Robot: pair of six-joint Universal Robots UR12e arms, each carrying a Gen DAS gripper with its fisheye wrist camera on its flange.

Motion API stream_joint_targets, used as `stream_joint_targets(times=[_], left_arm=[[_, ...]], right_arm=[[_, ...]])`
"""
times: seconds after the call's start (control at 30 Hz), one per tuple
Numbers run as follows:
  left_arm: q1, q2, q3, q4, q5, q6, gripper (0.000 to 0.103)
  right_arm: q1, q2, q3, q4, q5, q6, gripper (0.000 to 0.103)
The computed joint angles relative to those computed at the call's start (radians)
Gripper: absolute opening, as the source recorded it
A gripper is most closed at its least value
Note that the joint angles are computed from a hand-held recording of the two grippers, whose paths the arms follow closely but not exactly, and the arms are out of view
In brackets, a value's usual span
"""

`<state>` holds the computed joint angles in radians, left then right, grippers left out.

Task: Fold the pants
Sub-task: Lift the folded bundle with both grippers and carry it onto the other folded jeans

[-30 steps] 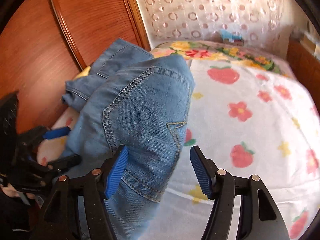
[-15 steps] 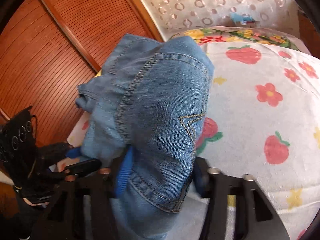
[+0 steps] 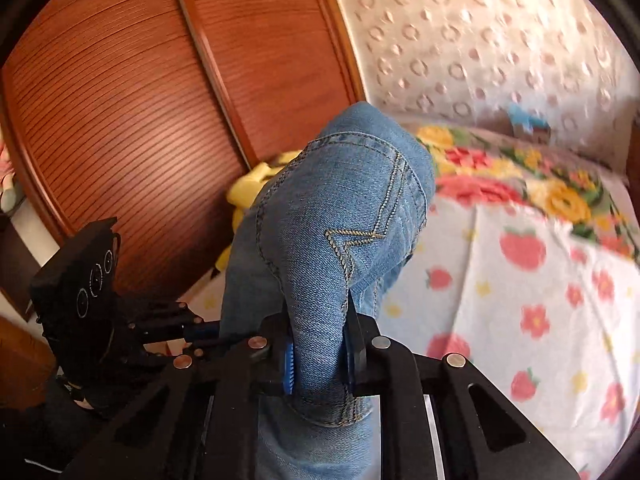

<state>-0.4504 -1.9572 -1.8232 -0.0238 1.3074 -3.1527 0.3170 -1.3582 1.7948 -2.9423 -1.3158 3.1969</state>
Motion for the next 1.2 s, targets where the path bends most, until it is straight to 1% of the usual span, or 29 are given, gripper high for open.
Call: stream_joint_targets(times=[0.1,0.2,0.3,0.4,0.47,0.53,0.6,0.67,0.7,0.73,0.8,0.83,0.87,0.9,0.93,0.97,1.0,1.03,1.07,1.1,1.13,1.17,1.2], left_arm=[[0.020,0.008,0.015,0.023,0.020,-0.008,0.011],[0.043,0.008,0.034,0.037,0.045,-0.023,0.011],[0.066,0.012,0.056,0.042,0.078,-0.034,0.011],[0.088,0.019,0.079,0.045,0.124,-0.038,0.011],[0.101,0.020,0.102,0.043,0.163,-0.037,0.011],[0.112,0.017,0.124,0.039,0.200,-0.031,0.011],[0.119,0.004,0.148,0.025,0.227,-0.022,0.011],[0.125,-0.021,0.185,-0.032,0.236,-0.004,0.014],[0.128,-0.034,0.201,-0.069,0.234,0.005,0.016],[0.125,-0.060,0.226,-0.118,0.244,0.011,0.016],[0.118,-0.096,0.253,-0.177,0.263,0.031,0.016],[0.114,-0.117,0.264,-0.209,0.258,0.029,0.016],[0.115,-0.124,0.265,-0.224,0.245,0.026,0.016],[0.118,-0.132,0.264,-0.231,0.228,0.027,0.016],[0.121,-0.139,0.271,-0.234,0.216,0.027,0.016],[0.120,-0.142,0.268,-0.231,0.207,0.026,0.016],[0.120,-0.144,0.267,-0.230,0.203,0.025,0.016],[0.118,-0.144,0.262,-0.231,0.200,0.024,0.016],[0.119,-0.145,0.261,-0.236,0.200,0.027,0.016],[0.121,-0.146,0.260,-0.238,0.203,0.032,0.016],[0.122,-0.146,0.256,-0.240,0.208,0.032,0.016],[0.120,-0.141,0.251,-0.245,0.211,0.026,0.016],[0.120,-0.141,0.250,-0.249,0.212,0.021,0.016]], right_arm=[[0.012,0.021,-0.055,0.018,0.003,-0.043,0.018],[0.023,0.063,-0.132,0.029,0.019,-0.082,0.017],[0.025,0.114,-0.212,0.027,0.065,-0.091,0.017],[0.025,0.166,-0.292,0.001,0.129,-0.066,0.017],[0.019,0.203,-0.339,-0.031,0.181,-0.031,0.017],[0.007,0.248,-0.381,-0.080,0.238,0.033,0.017],[-0.004,0.288,-0.405,-0.122,0.260,0.103,0.017],[-0.020,0.329,-0.411,-0.143,0.271,0.181,0.017],[-0.020,0.348,-0.414,-0.128,0.253,0.207,0.018],[-0.022,0.362,-0.407,-0.094,0.218,0.218,0.018],[-0.016,0.379,-0.397,0.006,0.105,0.207,0.019],[-0.015,0.386,-0.389,0.043,0.042,0.208,0.020],[-0.016,0.389,-0.378,0.038,0.005,0.208,0.028],[-0.018,0.388,-0.364,0.015,-0.024,0.200,0.032],[-0.026,0.385,-0.357,0.014,-0.017,0.185,0.035],[-0.035,0.380,-0.356,0.029,0.006,0.172,0.038],[-0.040,0.372,-0.357,0.060,0.024,0.153,0.043],[-0.043,0.370,-0.366,0.085,0.024,0.127,0.046],[-0.046,0.372,-0.384,0.115,0.019,0.094,0.050],[-0.050,0.371,-0.400,0.147,0.013,0.058,0.050],[-0.050,0.364,-0.402,0.157,-0.006,0.037,0.050],[-0.042,0.374,-0.429,0.156,-0.030,0.036,0.051],[-0.044,0.365,-0.419,0.142,-0.046,0.034,0.052]])
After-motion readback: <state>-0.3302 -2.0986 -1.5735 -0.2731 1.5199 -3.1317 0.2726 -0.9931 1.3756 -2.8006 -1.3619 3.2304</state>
